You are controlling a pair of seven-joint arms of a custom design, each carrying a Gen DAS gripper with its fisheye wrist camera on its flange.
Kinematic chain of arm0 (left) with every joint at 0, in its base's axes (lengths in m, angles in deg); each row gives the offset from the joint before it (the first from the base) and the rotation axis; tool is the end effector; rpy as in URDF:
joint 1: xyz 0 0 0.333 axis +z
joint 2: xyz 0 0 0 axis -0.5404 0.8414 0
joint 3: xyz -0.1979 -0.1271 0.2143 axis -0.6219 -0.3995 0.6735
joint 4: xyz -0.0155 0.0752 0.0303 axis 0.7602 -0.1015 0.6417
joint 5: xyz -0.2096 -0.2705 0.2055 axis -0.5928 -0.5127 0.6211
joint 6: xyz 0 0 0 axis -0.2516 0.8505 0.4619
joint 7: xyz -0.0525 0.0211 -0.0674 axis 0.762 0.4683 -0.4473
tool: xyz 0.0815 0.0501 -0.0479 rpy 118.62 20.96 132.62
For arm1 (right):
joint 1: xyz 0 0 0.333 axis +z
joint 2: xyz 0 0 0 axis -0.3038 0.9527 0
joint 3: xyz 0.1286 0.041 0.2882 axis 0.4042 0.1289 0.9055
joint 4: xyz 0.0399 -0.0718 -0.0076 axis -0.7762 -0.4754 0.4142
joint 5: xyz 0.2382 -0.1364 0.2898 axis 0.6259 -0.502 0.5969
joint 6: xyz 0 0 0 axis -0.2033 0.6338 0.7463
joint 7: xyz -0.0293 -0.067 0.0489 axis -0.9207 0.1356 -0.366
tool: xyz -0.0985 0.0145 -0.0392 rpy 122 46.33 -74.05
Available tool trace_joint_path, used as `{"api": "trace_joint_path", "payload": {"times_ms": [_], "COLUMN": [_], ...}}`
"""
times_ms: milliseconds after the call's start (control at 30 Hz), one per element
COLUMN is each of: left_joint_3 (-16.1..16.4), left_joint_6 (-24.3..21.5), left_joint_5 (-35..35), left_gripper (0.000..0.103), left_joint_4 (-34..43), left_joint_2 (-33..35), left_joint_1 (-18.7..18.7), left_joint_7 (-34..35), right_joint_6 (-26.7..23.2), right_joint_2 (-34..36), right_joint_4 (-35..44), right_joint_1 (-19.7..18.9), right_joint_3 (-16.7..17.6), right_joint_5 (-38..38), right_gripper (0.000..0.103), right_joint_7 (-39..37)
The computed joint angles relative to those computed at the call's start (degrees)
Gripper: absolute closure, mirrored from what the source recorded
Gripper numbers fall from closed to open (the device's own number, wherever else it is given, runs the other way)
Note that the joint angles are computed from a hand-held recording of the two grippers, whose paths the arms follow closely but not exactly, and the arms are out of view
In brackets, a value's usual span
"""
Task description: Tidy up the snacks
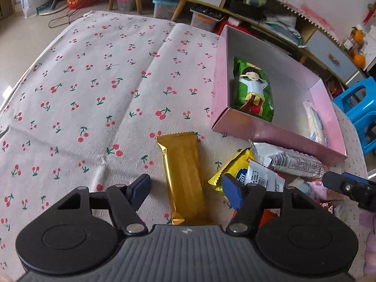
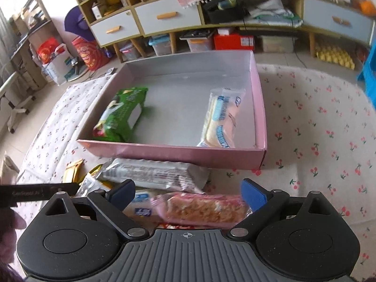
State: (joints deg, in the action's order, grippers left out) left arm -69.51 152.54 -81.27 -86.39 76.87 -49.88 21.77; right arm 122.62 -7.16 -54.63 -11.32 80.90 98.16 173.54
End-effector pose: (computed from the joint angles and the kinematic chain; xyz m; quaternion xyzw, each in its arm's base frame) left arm 0.6863 -0.3103 0.4817 -0.7084 0.6546 -0.2481 0.0895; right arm 0.6902 0.1052 0.4816 -0.6679 0.6641 -0.1236 0.3124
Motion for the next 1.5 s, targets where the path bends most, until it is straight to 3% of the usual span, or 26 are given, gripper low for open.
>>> {"api": "trace_joint_path", "payload": {"times_ms": [67, 233, 467, 600, 767, 833, 900, 967, 1033, 1133, 1367, 1500], "left_joint_3": [0.1, -1.6, -1.7, -1.9, -1.7, -1.3, -1.1, -0.5, 0.4, 0.4, -0.4, -0.2], "left_joint_6": [0.8, 3.6, 3.8, 2.0, 2.1, 3.0, 4.7, 6.8, 7.3, 7.7, 8.5, 8.7], "left_joint_5": [0.2, -2.6, -3.9, -4.3, -4.0, -3.4, -3.1, -2.2, -0.3, 0.2, -0.1, 2.1], "left_gripper": [0.044, 0.066, 0.077, 0.078, 0.078, 0.077, 0.07, 0.064, 0.051, 0.045, 0.04, 0.041], "left_joint_4": [-0.4, -1.4, -2.2, -2.4, -5.1, -6.6, -8.2, -9.8, -10.3, -10.4, -12.1, -13.2], "left_joint_2": [-0.2, -0.1, -0.7, -1.3, -3.3, -4.3, -5.2, -6.1, -6.4, -6.3, -6.6, -7.3], "left_joint_1": [0.1, 1.9, 2.1, 2.3, 2.7, 2.7, 2.7, 2.4, 1.6, 1.7, 2.4, 2.0], "left_joint_7": [0.1, 4.4, 8.6, 11.3, 14.1, 14.5, 14.2, 12.8, 10.3, 8.1, 8.5, 10.3], "right_joint_6": [-0.4, -1.9, -4.0, -8.4, -14.9, -15.2, -13.0, -10.3, -7.5, -5.0, 0.4, -0.3], "right_joint_2": [0.5, 1.9, 2.3, 1.9, 0.1, -1.2, -2.4, -2.8, -2.6, -0.7, 3.9, 4.0], "right_joint_4": [0.5, 2.0, 2.7, 3.1, 2.2, 0.8, -0.9, -1.6, -1.8, -0.2, 3.4, 3.5], "right_joint_1": [-1.2, -4.0, -3.7, -4.2, -3.0, -2.7, -2.2, -1.9, -1.7, -1.9, -2.1, -3.6], "right_joint_3": [0.8, 2.7, 2.2, 2.6, 1.8, 1.9, 1.7, 1.3, 1.1, 1.3, 2.6, 4.5], "right_joint_5": [2.7, 10.8, 13.1, 14.5, 12.4, 13.0, 13.7, 14.4, 15.6, 17.4, 17.5, 19.2], "right_gripper": [0.005, 0.008, 0.043, 0.052, 0.053, 0.052, 0.052, 0.037, 0.031, 0.029, 0.029, 0.03], "right_joint_7": [-1.2, -4.4, -5.4, -6.9, -8.3, -10.9, -12.6, -13.2, -12.6, -11.6, -9.5, -11.3]}}
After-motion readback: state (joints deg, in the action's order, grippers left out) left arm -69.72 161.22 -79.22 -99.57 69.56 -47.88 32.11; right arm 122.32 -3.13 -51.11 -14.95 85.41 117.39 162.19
